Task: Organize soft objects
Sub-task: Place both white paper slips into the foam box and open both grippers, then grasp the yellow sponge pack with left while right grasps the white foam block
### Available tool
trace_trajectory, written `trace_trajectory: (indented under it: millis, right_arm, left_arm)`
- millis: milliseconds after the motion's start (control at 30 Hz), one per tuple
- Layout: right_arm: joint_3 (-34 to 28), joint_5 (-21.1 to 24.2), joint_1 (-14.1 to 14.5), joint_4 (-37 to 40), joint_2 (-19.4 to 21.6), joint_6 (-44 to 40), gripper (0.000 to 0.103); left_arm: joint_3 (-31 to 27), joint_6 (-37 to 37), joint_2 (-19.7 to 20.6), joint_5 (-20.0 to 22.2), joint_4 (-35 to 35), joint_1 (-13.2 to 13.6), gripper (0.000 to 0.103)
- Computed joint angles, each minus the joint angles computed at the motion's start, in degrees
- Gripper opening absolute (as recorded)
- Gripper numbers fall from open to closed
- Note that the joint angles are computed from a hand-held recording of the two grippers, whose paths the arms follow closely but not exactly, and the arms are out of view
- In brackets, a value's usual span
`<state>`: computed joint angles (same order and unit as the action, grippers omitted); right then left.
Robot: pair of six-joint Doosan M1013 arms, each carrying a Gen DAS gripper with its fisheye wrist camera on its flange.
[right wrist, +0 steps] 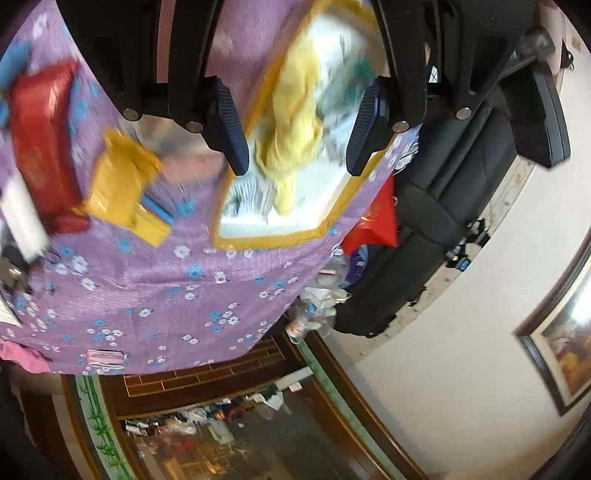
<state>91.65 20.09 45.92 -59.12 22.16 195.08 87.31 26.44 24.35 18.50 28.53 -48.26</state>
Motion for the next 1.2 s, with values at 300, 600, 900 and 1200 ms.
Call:
trace_trajectory:
  millis: [300, 600, 900, 1200]
  right_arm:
    - [12.2, 0.8, 2.9, -8.5, -5.6, 16.1, 0.055]
    - [17.0, 3.9, 3.1, -9.9, -8.3, 22.2, 0.055]
    - [17.1, 4.4, 3.4, -10.6, -8.0, 22.8, 0.058]
    - [18.0, 6.1, 3.1, -8.7, -8.8, 22.9, 0.058]
  left_arm:
    - [-1.9, 25.6, 1.5, -1.4, -23.1, -3.3, 0.067]
    - [-7.0, 36.9, 4.9, 3.7, -33.3, -5.2, 0.067]
    - [-7.9, 37.5, 5.7, 6.1, -33.4, -5.6, 0.067]
    - [-8.4, 37.5, 6.5, 8.4, -35.8, -4.8, 0.067]
